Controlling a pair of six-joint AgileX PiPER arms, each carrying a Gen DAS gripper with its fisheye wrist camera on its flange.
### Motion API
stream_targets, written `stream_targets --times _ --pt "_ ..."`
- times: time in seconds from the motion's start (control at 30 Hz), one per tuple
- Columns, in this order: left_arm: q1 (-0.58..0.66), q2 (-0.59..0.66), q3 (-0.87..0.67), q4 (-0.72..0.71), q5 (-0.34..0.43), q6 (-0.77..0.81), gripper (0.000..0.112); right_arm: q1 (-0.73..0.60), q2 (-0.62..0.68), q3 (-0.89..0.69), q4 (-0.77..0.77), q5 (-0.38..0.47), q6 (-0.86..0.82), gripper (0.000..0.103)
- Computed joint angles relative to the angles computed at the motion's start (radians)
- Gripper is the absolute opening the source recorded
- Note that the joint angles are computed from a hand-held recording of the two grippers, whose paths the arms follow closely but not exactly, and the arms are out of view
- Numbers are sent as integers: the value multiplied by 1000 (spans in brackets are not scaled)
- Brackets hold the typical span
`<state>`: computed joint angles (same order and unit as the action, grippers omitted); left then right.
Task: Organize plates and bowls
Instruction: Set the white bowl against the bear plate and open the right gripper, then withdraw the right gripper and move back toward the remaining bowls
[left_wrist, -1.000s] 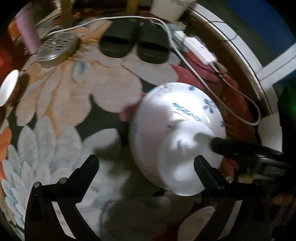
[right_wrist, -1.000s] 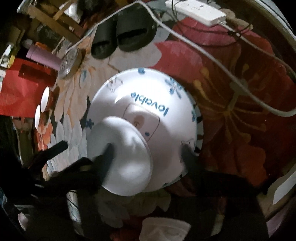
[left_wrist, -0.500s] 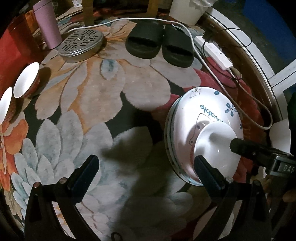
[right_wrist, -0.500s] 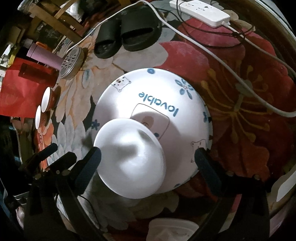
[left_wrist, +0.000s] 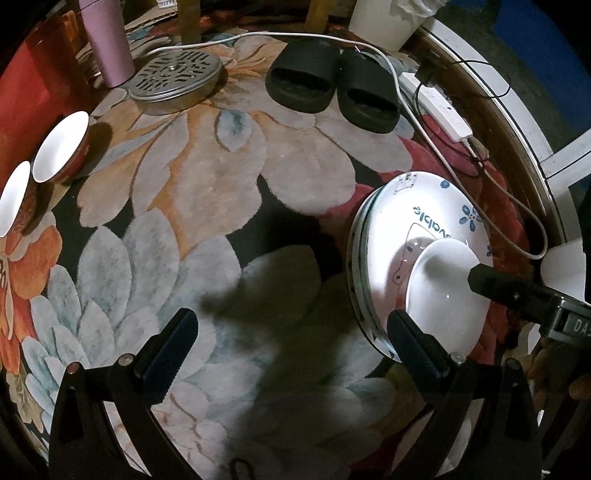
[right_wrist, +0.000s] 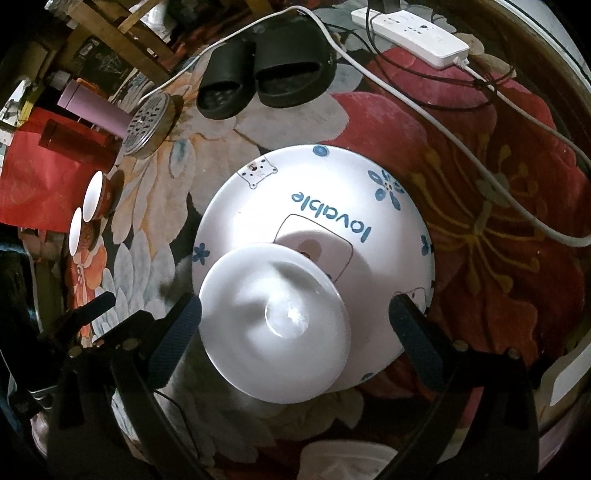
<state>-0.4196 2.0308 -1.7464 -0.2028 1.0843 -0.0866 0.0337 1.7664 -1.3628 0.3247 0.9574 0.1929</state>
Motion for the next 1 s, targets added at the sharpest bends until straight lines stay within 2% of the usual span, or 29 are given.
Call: stream_targets --times 1.0 --pt "97 -36 102 -20 -48 34 102 108 36 -82 -74 -11 56 103"
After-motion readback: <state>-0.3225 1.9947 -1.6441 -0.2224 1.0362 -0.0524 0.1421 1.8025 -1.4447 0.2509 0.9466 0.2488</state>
